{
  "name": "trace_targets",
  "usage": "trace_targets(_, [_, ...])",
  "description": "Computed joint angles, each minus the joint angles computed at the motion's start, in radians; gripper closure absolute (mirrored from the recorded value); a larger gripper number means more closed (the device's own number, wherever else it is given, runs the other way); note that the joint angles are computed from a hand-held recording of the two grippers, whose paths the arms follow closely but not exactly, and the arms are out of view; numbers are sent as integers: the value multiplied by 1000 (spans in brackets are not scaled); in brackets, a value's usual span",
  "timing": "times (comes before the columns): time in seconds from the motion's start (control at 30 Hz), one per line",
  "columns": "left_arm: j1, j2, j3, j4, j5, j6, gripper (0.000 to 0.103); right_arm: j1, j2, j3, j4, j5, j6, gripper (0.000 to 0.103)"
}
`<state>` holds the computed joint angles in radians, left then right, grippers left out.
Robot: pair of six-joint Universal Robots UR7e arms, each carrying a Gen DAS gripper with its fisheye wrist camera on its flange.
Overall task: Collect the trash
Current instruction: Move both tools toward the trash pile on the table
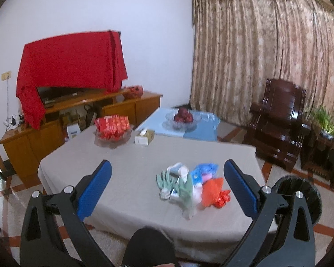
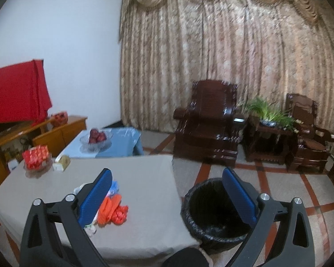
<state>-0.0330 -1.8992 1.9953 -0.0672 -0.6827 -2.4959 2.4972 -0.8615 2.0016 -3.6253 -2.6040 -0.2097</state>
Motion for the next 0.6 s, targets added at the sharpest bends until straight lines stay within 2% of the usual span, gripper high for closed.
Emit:
trace_targets(0.17, [115,-67,17,-114,50,112,5,-68,28,-12,151,91,83,6])
trace_targets(0.33, [250,-107,46,-250,119,246,5,-128,43,-28,241,186,132,6])
trace_targets(0.43, [335,-126,74,-357,174,348,5,-168,66,-45,278,234,133,6])
trace_targets(0.6, [474,-139,126,-577,270,557,5,-210,123,-93,323,272,114,6])
